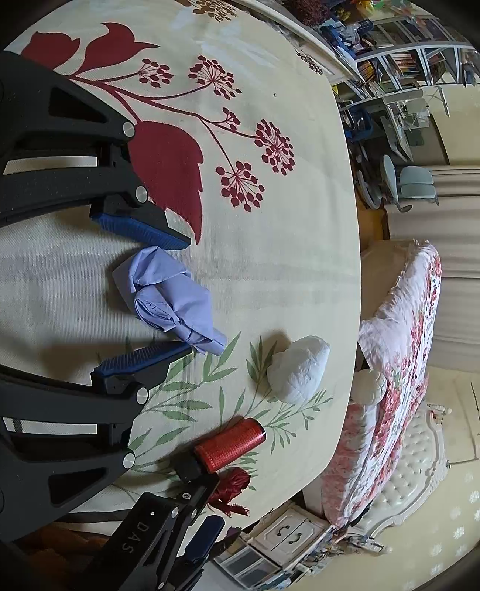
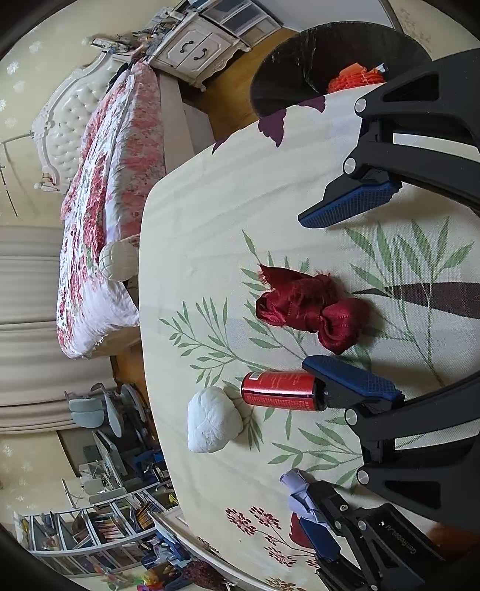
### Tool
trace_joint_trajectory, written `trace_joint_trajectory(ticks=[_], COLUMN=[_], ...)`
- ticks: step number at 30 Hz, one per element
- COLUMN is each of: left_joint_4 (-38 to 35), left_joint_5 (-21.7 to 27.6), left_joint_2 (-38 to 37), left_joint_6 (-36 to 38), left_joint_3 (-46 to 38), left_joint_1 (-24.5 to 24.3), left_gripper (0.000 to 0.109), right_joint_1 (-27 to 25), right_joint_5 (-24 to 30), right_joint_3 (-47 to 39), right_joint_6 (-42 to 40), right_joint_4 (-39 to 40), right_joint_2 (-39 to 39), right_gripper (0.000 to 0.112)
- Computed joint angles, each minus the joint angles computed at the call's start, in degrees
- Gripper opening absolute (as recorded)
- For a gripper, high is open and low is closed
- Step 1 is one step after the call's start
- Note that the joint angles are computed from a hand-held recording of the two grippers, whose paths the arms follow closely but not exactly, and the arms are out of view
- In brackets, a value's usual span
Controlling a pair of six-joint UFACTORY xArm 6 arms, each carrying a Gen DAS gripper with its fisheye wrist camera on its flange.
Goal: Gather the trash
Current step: 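Grasp the dark red ribbon bag with the right gripper while the left gripper holds the cloth, then carry the red ribbon bag over the bin with the right gripper while the left gripper carries the cloth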
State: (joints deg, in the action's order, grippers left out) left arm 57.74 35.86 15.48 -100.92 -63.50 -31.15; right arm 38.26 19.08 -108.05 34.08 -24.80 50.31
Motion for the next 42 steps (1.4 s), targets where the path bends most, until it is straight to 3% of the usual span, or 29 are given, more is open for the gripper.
trace_joint_trajectory(ticks=[8, 26, 42], left_joint_4=[0.00, 0.81, 1.47], left_joint_5=[0.67, 3.00, 3.18], left_joint_2=[-0.12, -0.46, 5.66], left_joint_6=[-0.07, -1.15, 2.36], left_joint_3=[0.02, -1.18, -11.42], left_joint_1=[-0.33, -3.75, -9.22], left_gripper=[0.050, 0.050, 0.050], right_joint_1=[0.05, -1.85, -8.47], right_joint_5=[-0.86, -9.10, -13.26], right_joint_3=[1.55, 17.37, 28.42], right_joint_6=[-4.46, 1.29, 27.49], right_joint_4=[4.32, -1.67, -27.94], right_joint_2=[-0.72, -10.26, -19.69], right_gripper=[0.032, 0.031, 0.031])
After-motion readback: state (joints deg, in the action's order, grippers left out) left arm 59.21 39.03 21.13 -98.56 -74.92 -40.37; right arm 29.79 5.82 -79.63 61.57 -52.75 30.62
